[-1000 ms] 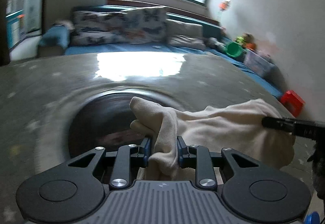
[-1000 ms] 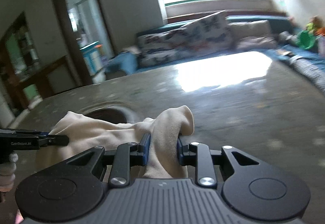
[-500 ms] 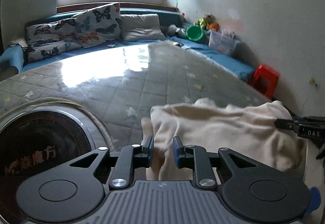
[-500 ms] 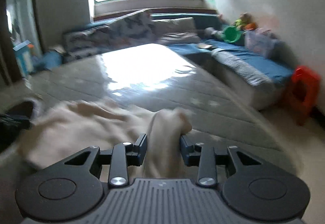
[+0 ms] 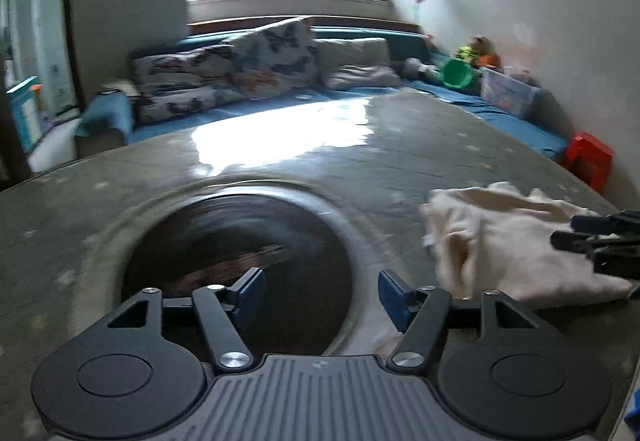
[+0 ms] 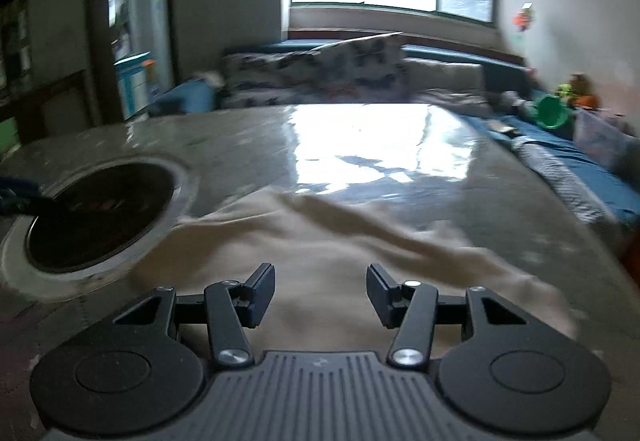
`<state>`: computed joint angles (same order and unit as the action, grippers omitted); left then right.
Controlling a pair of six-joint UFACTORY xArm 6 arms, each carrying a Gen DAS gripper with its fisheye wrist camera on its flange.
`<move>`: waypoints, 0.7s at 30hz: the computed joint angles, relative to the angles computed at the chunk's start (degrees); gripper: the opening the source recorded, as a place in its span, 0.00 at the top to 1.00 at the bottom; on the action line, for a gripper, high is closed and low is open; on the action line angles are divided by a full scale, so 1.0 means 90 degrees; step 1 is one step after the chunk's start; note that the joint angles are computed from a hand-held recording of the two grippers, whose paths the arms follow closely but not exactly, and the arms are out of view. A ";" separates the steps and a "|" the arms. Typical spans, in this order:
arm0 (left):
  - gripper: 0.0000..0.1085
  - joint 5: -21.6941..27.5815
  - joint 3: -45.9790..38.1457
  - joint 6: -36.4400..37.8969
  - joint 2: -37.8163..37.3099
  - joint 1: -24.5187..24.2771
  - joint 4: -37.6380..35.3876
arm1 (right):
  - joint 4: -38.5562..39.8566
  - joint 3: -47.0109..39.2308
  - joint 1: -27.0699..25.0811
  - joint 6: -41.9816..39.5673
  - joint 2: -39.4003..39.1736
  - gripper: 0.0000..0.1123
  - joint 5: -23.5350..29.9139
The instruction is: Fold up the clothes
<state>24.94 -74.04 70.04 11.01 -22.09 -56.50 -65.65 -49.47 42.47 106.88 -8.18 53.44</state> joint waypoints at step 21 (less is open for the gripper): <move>0.16 -0.1917 0.0536 -0.1785 0.0186 0.1880 0.2722 | 0.0092 -0.3187 -0.0424 -0.1631 0.2737 0.34 -0.2051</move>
